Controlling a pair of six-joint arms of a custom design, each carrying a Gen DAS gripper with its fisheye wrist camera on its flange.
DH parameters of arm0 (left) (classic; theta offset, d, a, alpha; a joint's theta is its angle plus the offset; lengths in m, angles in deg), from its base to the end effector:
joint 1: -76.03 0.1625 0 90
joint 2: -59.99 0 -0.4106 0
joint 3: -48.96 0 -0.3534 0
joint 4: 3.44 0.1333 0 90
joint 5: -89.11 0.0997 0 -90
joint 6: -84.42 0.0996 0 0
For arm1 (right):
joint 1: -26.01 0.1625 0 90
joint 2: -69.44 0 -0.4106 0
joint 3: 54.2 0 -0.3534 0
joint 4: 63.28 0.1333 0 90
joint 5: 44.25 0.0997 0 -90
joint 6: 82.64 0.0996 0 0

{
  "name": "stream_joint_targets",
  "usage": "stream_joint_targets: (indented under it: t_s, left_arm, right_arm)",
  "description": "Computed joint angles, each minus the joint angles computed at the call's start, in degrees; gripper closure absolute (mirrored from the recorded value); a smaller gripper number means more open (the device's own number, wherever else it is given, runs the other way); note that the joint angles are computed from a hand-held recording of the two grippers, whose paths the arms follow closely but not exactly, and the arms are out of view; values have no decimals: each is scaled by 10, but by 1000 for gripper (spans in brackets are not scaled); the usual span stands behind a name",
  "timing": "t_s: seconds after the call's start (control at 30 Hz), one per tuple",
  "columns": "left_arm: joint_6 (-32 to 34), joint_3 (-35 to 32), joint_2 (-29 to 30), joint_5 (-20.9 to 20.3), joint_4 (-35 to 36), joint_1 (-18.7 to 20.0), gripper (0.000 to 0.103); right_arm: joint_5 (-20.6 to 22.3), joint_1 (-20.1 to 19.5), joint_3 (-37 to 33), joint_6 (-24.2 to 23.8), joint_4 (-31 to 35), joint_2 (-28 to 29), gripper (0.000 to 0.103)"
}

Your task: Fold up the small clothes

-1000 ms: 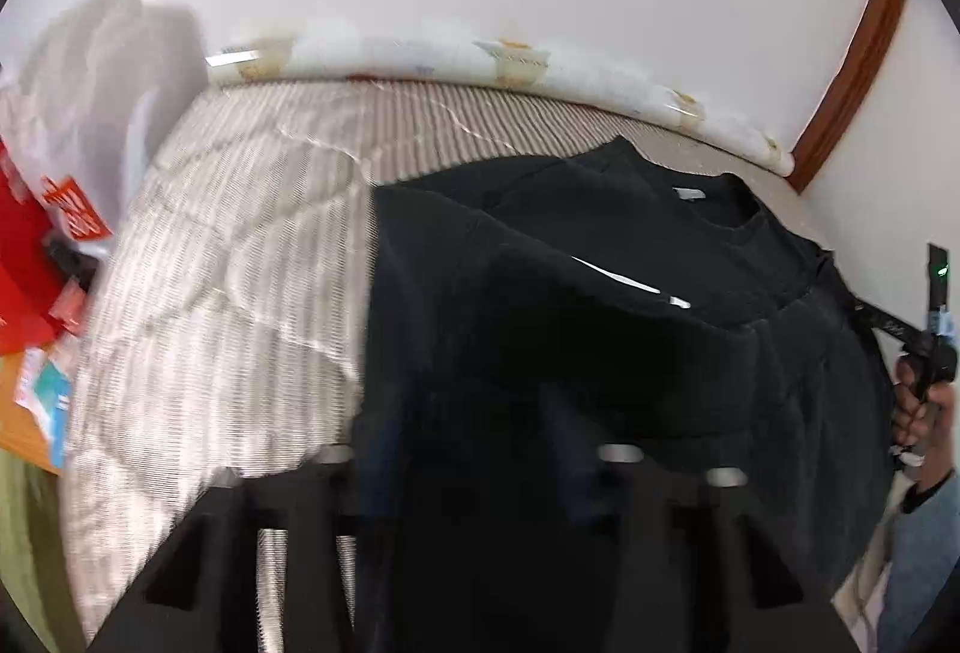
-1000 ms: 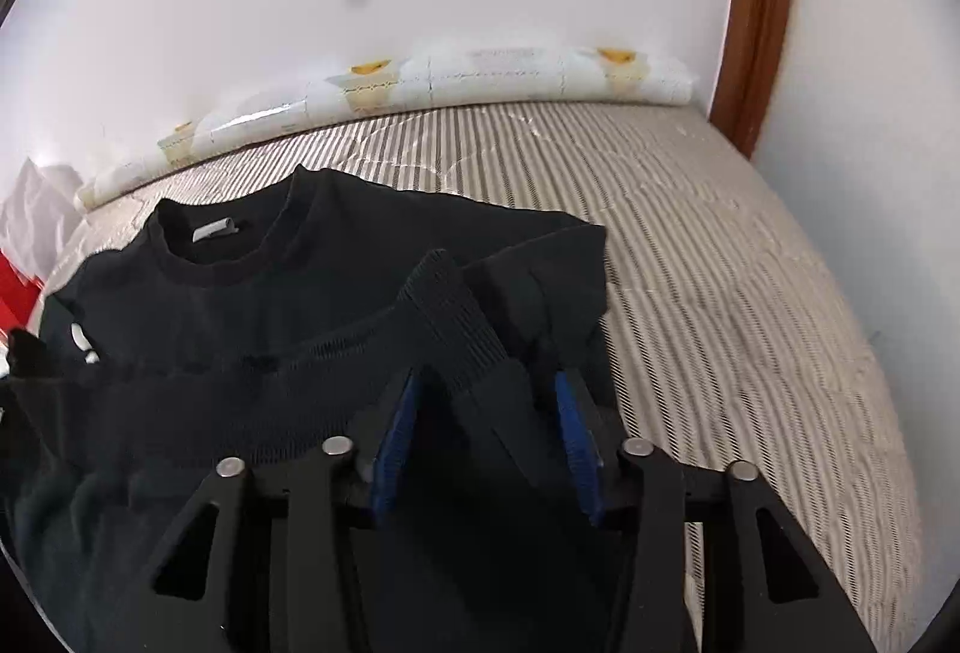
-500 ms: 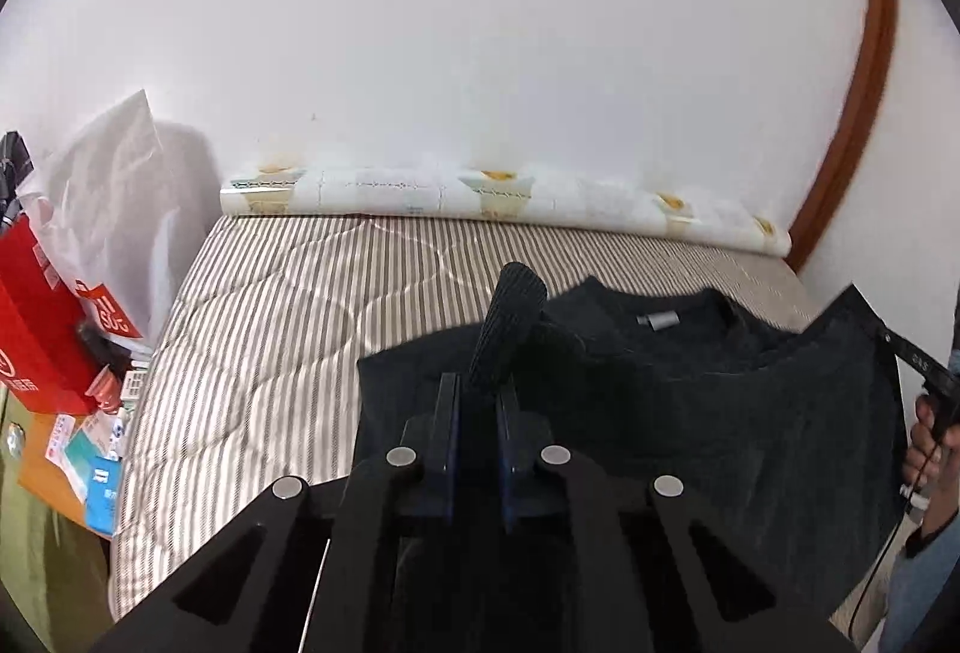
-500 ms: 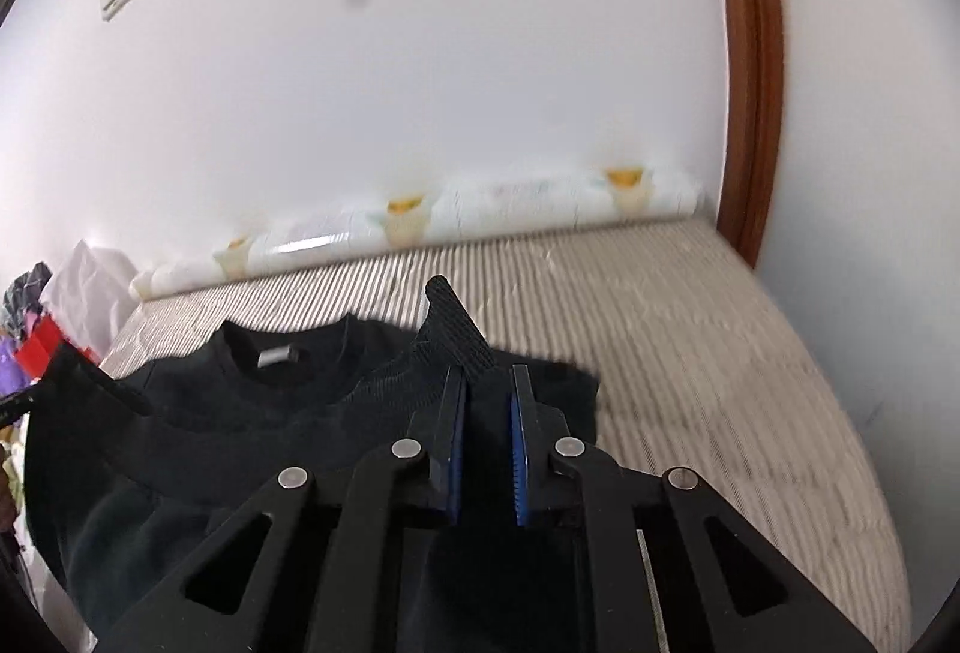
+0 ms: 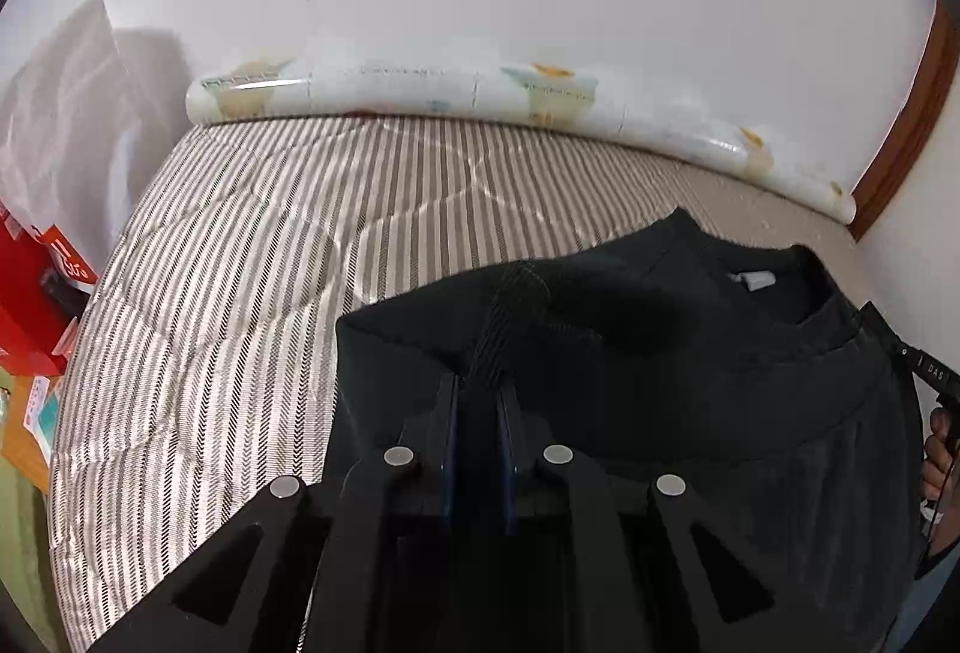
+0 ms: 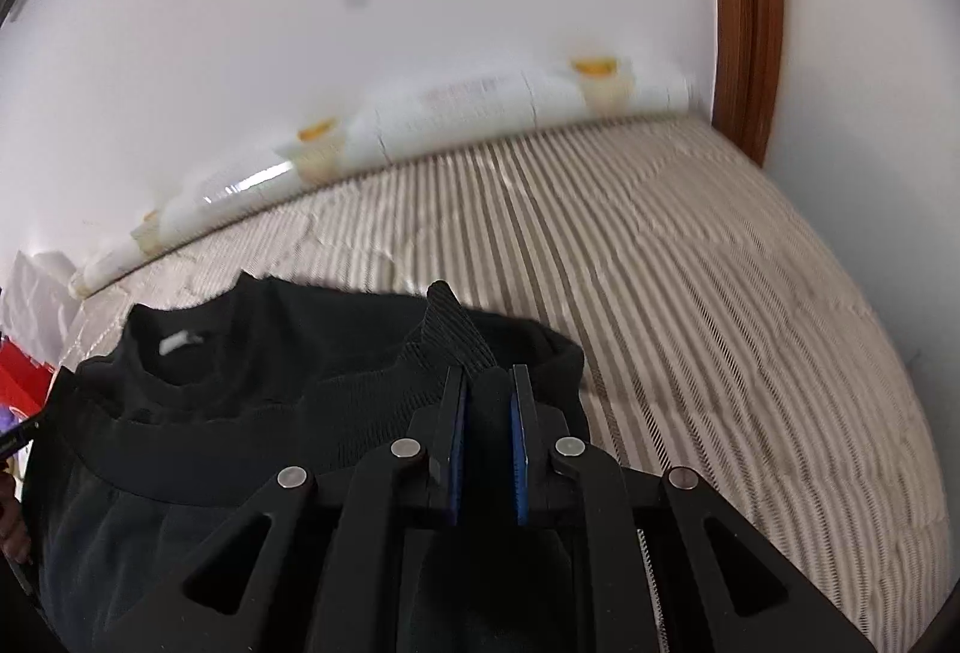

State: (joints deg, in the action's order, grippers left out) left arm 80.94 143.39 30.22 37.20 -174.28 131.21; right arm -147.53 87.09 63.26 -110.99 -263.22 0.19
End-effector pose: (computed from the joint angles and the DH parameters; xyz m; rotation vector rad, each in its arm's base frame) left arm -0.1971 -0.6245 -0.0005 0.5645 2.4724 -0.6270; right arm -0.1517 -0.5029 0.3249 -0.1661 -2.2278 1.0447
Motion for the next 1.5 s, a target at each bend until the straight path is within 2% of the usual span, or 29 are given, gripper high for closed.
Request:
stream_joint_targets:
  t_s: [0.1,0.17,0.23,0.33,0.5,0.7,0.83,0.9,1.0,1.13,1.23,1.37,1.5]
  left_arm:
    - [3,1,5,16,1,-6,86]
    - [-3,6,1,22,9,-9,81]
    - [-10,9,-3,21,21,-11,68]
    - [-14,37,-16,22,21,-18,59]
    - [-25,105,-42,37,-2,-37,49]
    - [-47,199,-90,43,-37,-55,47]
    - [-61,259,-121,38,-68,-65,46]
    - [-69,286,-132,50,-80,-73,46]
    - [-88,317,-144,70,-82,-82,46]
    - [-100,368,-172,65,-114,-85,46]
    - [-103,406,-197,55,-141,-85,42]
    - [-124,460,-251,16,-151,-73,42]
    - [-141,511,-290,17,-158,-73,44]
  right_arm:
    - [6,-5,-3,5,16,-3,86]
    - [-13,1,0,-6,18,-7,82]
    - [-23,6,18,-18,7,-18,77]
    - [-38,7,59,-43,-37,-36,75]
    - [-43,-15,128,-83,-110,-58,75]
    - [-53,-44,208,-113,-192,-72,75]
    - [-21,-48,270,-116,-269,-92,74]
    - [-8,-41,295,-114,-300,-98,74]
    - [-23,-6,316,-120,-346,-81,68]
    - [-62,57,319,-127,-383,-34,67]
    - [-89,102,308,-111,-377,5,67]
    - [-117,162,288,-85,-358,60,67]
    - [-147,233,262,-77,-357,142,65]
